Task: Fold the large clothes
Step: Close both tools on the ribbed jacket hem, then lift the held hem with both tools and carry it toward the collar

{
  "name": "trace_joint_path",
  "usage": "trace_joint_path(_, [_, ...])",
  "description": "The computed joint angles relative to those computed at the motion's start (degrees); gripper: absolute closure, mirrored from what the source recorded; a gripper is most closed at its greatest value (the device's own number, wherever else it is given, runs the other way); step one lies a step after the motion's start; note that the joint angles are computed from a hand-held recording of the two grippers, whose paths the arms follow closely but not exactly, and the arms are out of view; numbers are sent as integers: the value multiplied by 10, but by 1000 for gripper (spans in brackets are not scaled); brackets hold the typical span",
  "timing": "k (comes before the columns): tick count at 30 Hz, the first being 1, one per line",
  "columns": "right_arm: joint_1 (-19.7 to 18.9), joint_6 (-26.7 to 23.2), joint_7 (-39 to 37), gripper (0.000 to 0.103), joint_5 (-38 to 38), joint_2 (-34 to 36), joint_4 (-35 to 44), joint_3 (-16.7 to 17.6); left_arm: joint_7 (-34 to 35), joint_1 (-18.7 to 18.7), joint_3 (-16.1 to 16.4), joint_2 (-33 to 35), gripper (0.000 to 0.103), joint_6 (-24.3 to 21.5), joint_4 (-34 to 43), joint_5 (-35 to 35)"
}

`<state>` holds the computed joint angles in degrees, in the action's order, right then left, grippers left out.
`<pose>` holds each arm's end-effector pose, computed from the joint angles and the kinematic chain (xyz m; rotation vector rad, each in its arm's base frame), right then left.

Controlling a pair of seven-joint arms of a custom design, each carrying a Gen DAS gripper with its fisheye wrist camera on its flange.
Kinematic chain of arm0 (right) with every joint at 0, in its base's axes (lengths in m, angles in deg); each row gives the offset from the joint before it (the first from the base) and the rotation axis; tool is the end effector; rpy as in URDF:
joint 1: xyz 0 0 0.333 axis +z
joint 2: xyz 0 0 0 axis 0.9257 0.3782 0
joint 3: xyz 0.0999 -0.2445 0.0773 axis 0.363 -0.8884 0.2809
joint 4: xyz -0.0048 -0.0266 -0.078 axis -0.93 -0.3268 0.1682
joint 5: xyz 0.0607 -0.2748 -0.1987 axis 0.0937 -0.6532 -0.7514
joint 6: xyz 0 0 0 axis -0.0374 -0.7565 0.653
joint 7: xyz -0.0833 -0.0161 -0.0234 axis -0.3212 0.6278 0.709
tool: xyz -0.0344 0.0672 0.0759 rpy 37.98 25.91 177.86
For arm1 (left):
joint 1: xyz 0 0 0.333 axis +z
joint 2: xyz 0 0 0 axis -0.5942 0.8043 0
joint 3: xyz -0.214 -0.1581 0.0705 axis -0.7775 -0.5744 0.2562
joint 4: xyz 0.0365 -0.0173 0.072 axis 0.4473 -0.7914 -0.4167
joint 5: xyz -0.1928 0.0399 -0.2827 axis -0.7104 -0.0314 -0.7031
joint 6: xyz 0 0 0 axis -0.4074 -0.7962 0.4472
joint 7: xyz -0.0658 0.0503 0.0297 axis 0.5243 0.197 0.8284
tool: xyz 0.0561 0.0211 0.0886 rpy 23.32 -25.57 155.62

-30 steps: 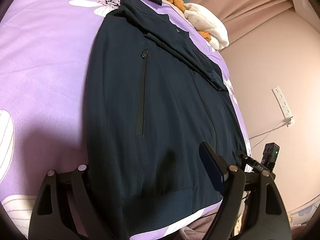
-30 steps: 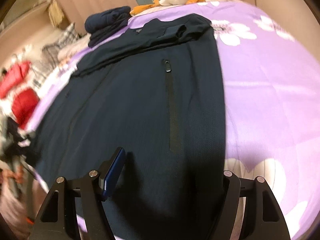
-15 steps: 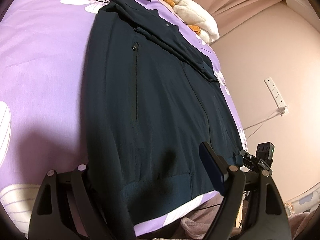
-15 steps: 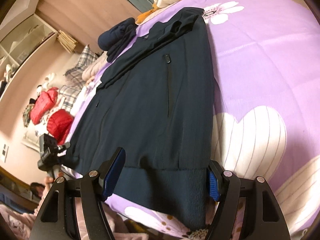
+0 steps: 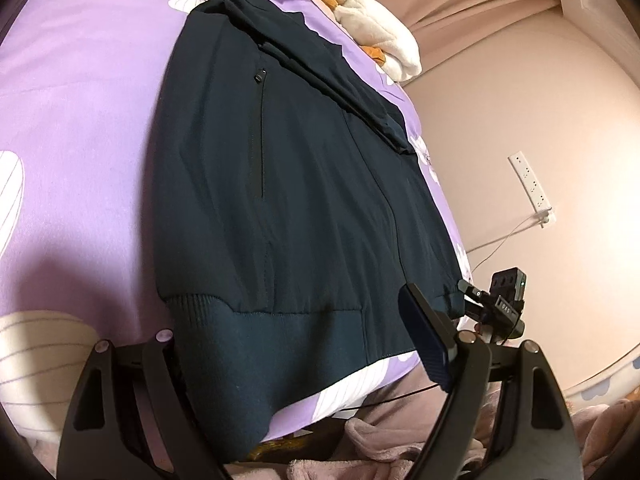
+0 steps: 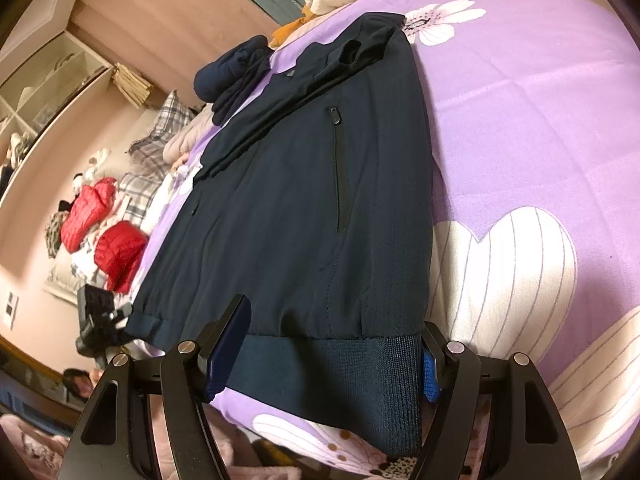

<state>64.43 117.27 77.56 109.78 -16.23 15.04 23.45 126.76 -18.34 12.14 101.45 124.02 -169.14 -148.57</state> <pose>0.7407 0.0672 0.3349 -1.6825 1.4806 0.2012 0.6147 0.0628 0.3207 2.0625 -1.6403 1.4110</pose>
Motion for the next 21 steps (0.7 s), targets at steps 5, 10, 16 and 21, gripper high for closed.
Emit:
trace_joint_path(5, [7, -11, 17, 29, -14, 23, 40, -3, -1, 2, -5, 15, 20, -2, 18, -6])
trace_joint_path(10, [14, -11, 35, 29, -25, 55, 87, 5, -10, -9, -11, 30, 22, 32, 36, -2])
trace_joint_path(16, [20, 28, 46, 39, -26, 54, 78, 8, -38, 8, -20, 36, 53, 48, 36, -18])
trace_joint_path(21, [6, 37, 51, 60, -11, 30, 34, 9, -44, 31, -18, 38, 66, 5, 33, -45])
